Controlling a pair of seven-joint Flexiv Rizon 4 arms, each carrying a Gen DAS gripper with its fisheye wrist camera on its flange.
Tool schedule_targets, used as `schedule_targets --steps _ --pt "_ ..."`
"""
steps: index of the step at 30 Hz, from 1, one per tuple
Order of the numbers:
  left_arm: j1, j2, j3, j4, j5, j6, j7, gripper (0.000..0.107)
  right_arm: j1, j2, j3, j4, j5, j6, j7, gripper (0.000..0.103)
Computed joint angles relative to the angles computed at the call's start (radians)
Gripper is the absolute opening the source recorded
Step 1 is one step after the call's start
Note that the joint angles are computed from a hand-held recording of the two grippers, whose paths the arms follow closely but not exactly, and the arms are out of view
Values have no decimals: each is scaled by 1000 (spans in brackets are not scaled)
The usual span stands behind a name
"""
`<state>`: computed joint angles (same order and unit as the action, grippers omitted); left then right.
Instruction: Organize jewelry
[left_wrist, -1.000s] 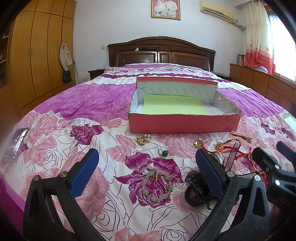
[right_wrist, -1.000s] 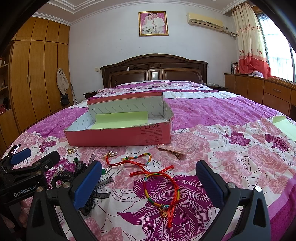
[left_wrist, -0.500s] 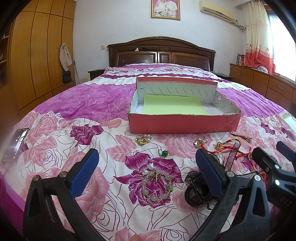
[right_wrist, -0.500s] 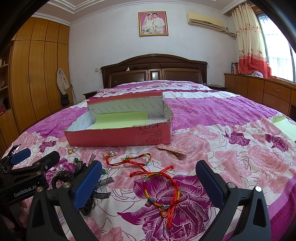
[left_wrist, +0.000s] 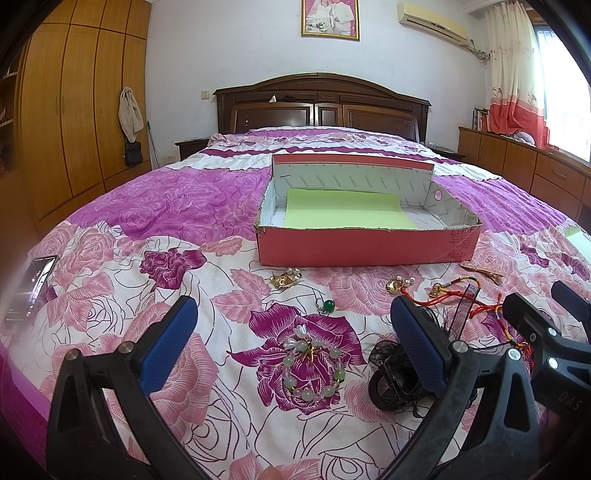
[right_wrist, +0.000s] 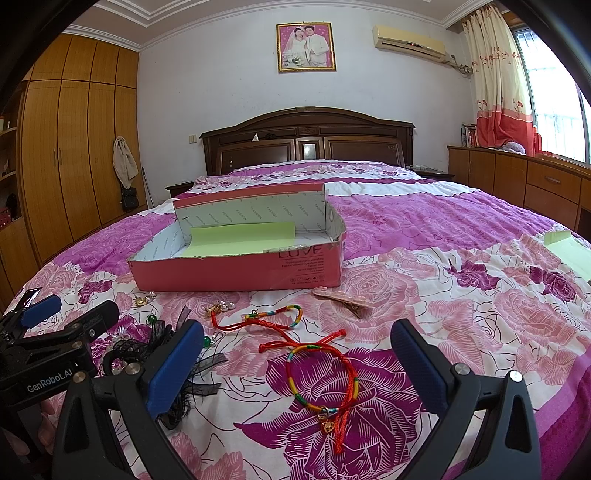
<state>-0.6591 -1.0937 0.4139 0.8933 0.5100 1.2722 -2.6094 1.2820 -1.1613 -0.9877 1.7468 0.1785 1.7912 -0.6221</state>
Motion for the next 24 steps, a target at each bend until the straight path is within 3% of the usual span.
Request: schedule_targets --steps 24 --pt "23 -8 -27 -6 -24 12 50 98 6 6 -3 8 11 8 -10 103"
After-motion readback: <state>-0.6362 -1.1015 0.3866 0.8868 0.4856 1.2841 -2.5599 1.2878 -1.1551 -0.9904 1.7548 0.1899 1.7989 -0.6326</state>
